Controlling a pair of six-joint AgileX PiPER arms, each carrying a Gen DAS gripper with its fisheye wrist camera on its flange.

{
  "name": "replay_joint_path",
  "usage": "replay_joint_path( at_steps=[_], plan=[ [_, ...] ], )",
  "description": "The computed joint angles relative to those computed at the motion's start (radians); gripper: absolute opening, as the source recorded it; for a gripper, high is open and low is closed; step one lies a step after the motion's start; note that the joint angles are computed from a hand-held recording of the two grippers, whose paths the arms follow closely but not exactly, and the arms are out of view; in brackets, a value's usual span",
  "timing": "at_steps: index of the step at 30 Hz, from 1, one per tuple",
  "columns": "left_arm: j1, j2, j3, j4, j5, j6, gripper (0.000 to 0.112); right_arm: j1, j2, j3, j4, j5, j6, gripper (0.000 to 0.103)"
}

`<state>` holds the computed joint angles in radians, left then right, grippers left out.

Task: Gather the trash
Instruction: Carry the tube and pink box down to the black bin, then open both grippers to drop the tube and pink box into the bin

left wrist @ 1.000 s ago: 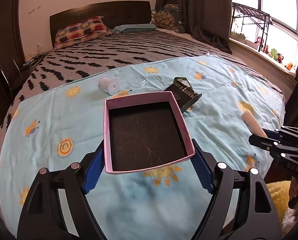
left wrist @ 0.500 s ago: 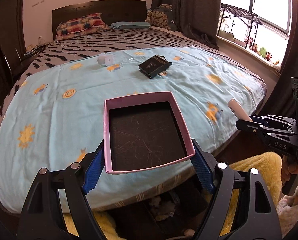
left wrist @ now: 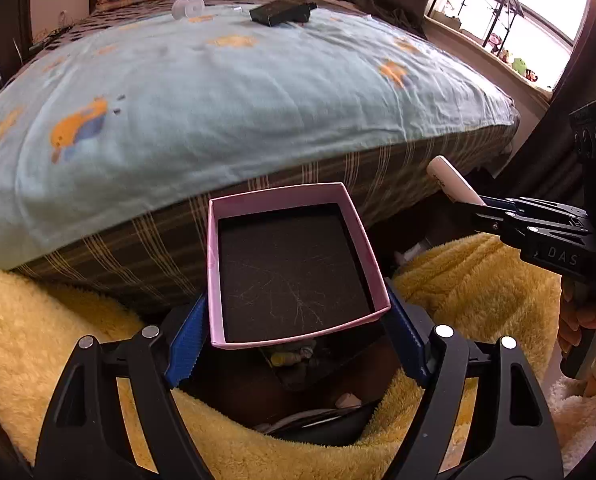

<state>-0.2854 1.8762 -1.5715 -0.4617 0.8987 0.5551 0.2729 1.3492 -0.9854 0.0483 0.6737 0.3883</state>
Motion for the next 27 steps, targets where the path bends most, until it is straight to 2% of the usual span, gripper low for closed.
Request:
replay_joint_path(
  at_steps=[7, 17, 27],
  plan=[
    [-0.034, 0.094, -0.009, 0.06, -0.02, -0.047, 0.076, -0.019, 0.098, 0.057, 0.121, -0.04, -0.072, 0.022],
    [-0.054, 0.218, -0.101, 0.083, 0.022, -0.091, 0.076, -0.051, 0.212, 0.072, 0.264, -0.082, -0.172, 0.023],
    [-0.083, 0.275, -0.162, 0.1, 0.043, -0.107, 0.076, -0.082, 0.282, -0.019, 0.24, -0.066, -0.151, 0.024]
  ],
)
